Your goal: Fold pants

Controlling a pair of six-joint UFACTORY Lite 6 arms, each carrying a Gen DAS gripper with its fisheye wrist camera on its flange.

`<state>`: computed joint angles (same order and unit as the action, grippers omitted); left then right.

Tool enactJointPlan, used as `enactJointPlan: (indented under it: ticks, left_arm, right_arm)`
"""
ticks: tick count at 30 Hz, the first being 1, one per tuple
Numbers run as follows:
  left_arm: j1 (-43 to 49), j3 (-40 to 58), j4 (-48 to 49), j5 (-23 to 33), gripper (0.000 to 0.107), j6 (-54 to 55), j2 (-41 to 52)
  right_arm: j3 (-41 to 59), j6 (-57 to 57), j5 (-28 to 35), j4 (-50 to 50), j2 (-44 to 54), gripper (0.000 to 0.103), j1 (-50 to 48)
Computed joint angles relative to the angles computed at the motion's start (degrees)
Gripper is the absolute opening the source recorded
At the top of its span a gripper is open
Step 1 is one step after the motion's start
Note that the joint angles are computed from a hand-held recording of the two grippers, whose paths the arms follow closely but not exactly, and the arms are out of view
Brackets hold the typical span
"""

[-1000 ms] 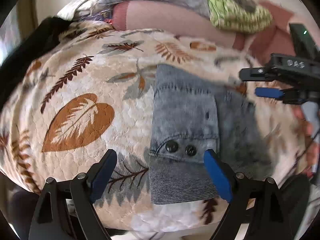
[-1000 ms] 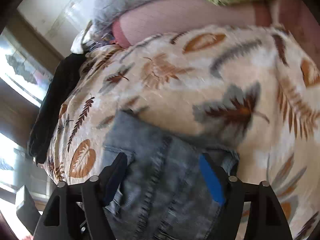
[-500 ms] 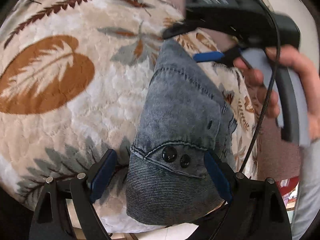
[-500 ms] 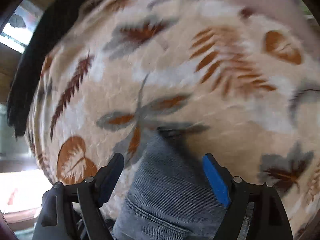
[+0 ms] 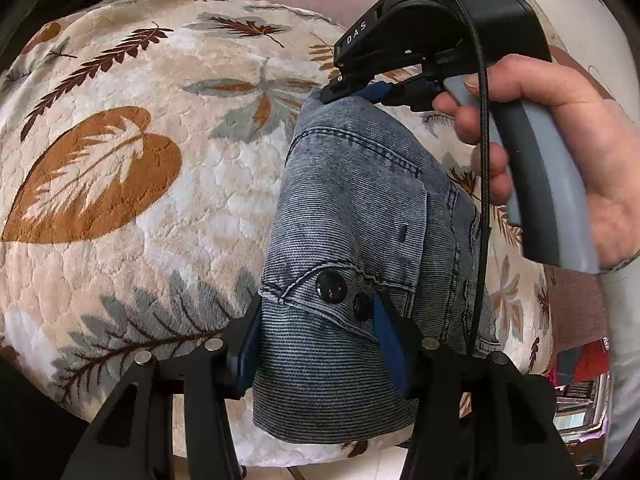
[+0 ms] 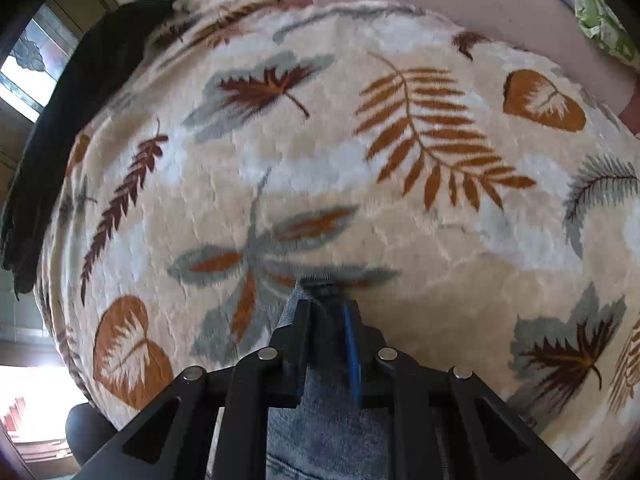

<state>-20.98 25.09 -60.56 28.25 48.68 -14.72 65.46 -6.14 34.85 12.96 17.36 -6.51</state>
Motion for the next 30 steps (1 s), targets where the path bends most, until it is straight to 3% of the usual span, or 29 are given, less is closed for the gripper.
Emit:
enactJointPlan:
  ticks: [2, 3, 4, 5, 6, 7, 12, 15, 16, 22, 26, 30]
  left_arm:
    - [-0.68, -0.04, 0.49, -0.29, 0.054, -1.06, -0.16]
    - [-0.88, -0.28, 0.72, -0.54, 0.054, -1.32, -0.55]
    - [-1.55, -0.48, 0.87, -1.06, 0.054, -2.06, -0.9]
    - [-2.32, -0.62, 1.06, -1.71, 0.054, -2.84, -1.15]
    - [-1.51, -1.34, 0.89, -1.53, 0.054, -1.85, -1.69]
    - [-1.9, -1.56, 0.83, -1.9, 0.054, -2.15, -1.87]
    - [1.05, -1.35, 2.69, 0.3, 0.054, -2.19, -2.48]
    - [1.35, -1.21, 2.8, 0.2, 0.054, -1.98, -2.33]
    - [1.37, -1.21, 2.56, 0.19, 0.055, -1.93, -2.11]
    - [-2.52, -3.91, 9.79, -2.25, 0.055, -10.79, -9.13]
    - [-5.11, -4.41, 14.22, -4.77, 0.055, -17.03, -10.25]
    - [-4.18, -4.29, 13.95, -4.6, 0.055, -16.72, -9.49]
  right_arm:
    - [-0.2, -0.64, -0.28, 2.01, -1.52, 0.025, -0.84]
    - [0.14, -0.91, 0.6, 2.99, -2.6, 0.037, -1.16]
    - [0.67, -1.57, 2.19, 4.09, -3.96, 0.061, -1.61]
    - [1.61, -1.59, 3.56, 3.86, -4.49, 0.074, -1.52]
    - [2.26, -0.51, 4.08, 2.07, -4.99, 0.086, -0.64]
    - [4.07, 1.81, 4.51, -0.78, -4.0, 0.086, 0.93]
    - [14.54, 6.98, 12.05, -8.84, 8.82, 0.085, 6.2]
    - [17.48, 6.48, 15.79, -10.29, 14.54, 0.023, 7.91]
    - [16.03, 6.65, 14.88, -11.99, 13.24, 0.02, 8.95]
    - [6.18, 6.34, 9.37, -12.47, -0.24, 0.019, 8.94]
    - [0.93, 2.68, 3.22, -6.87, -1.39, 0.02, 6.04]
    - [-3.81, -1.73, -2.72, 5.65, -0.76, 0.036, 1.05]
